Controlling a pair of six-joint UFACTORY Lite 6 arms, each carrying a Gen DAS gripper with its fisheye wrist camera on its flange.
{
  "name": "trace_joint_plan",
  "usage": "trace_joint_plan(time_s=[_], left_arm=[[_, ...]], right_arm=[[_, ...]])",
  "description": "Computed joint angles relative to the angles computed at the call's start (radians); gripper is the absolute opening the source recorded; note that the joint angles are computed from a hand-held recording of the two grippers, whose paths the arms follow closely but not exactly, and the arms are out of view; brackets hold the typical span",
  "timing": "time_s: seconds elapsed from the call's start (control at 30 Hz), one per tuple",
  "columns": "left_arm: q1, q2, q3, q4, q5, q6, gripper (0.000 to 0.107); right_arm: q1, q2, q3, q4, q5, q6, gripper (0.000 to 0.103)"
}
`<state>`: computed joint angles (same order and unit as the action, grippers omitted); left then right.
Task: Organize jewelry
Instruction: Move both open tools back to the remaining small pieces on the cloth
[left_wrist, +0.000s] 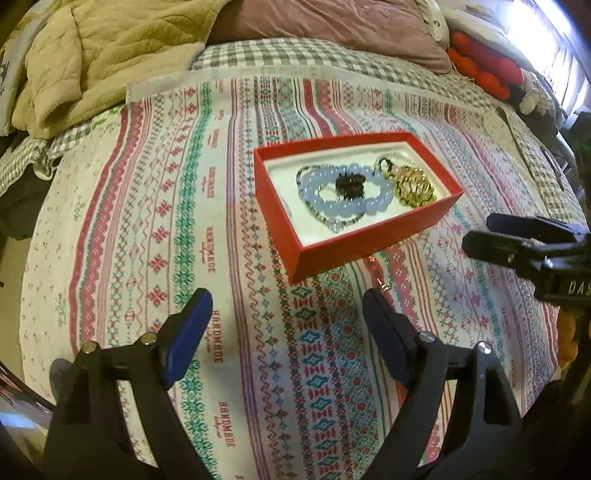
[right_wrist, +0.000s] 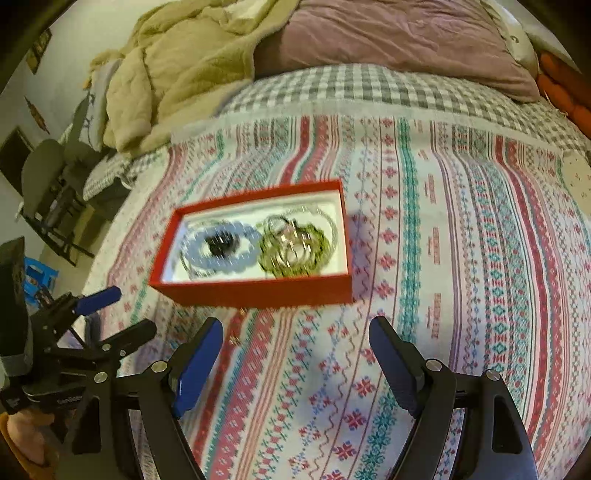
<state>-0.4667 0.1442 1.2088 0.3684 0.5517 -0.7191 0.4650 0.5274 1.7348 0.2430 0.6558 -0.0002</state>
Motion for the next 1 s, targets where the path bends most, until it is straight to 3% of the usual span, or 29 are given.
trace_joint_plan(time_s=[0.03, 0.1, 0.13, 0.17, 0.2, 0.27, 0.37, 0.63, 0.8, 0.83, 0.93, 1.0], left_arm=[[0.002, 0.014, 0.006, -0.006, -0.001, -0.005, 0.081], [0.006, 0.036, 0.016, -0.040, -0.008, 0.006, 0.057], [0.011, 0.052, 0.025, -0.075, -0.014, 0.026, 0.050], [0.013, 0.062, 0.029, -0.107, -0.023, 0.044, 0.036], [0.017, 0.074, 0.035, -0.146, -0.032, 0.071, 0.024], [0.024, 0.101, 0.049, -0.242, -0.055, 0.152, 0.013], [0.018, 0.144, 0.084, -0.258, -0.072, 0.168, 0.011], [0.027, 0.214, 0.159, -0.186, -0.094, 0.104, 0.011], [0.037, 0.230, 0.153, -0.231, -0.145, 0.173, 0.011], [0.035, 0.228, 0.147, -0.249, -0.152, 0.201, 0.013], [0.035, 0.210, 0.121, -0.340, -0.177, 0.309, 0.031], [0.031, 0.194, 0.103, -0.414, -0.191, 0.390, 0.042]], right_arm=[[0.004, 0.004, -0.005, -0.011, -0.004, 0.012, 0.083], [0.010, 0.024, 0.001, -0.032, -0.008, 0.045, 0.081], [0.011, 0.035, 0.008, -0.032, -0.006, 0.051, 0.074], [0.012, 0.053, 0.026, -0.028, 0.004, 0.053, 0.060], [0.014, 0.082, 0.056, -0.018, 0.022, 0.050, 0.052], [0.021, 0.121, 0.096, -0.013, 0.043, 0.051, 0.034], [0.032, 0.183, 0.169, -0.024, 0.068, 0.059, 0.029], [0.028, 0.262, 0.287, -0.020, 0.072, 0.046, 0.029], [0.013, 0.305, 0.341, 0.022, 0.085, 0.027, 0.029], [0.010, 0.317, 0.357, 0.035, 0.095, 0.018, 0.029], [0.002, 0.315, 0.351, 0.056, 0.103, -0.007, 0.031], [-0.009, 0.299, 0.326, 0.078, 0.103, -0.027, 0.044]])
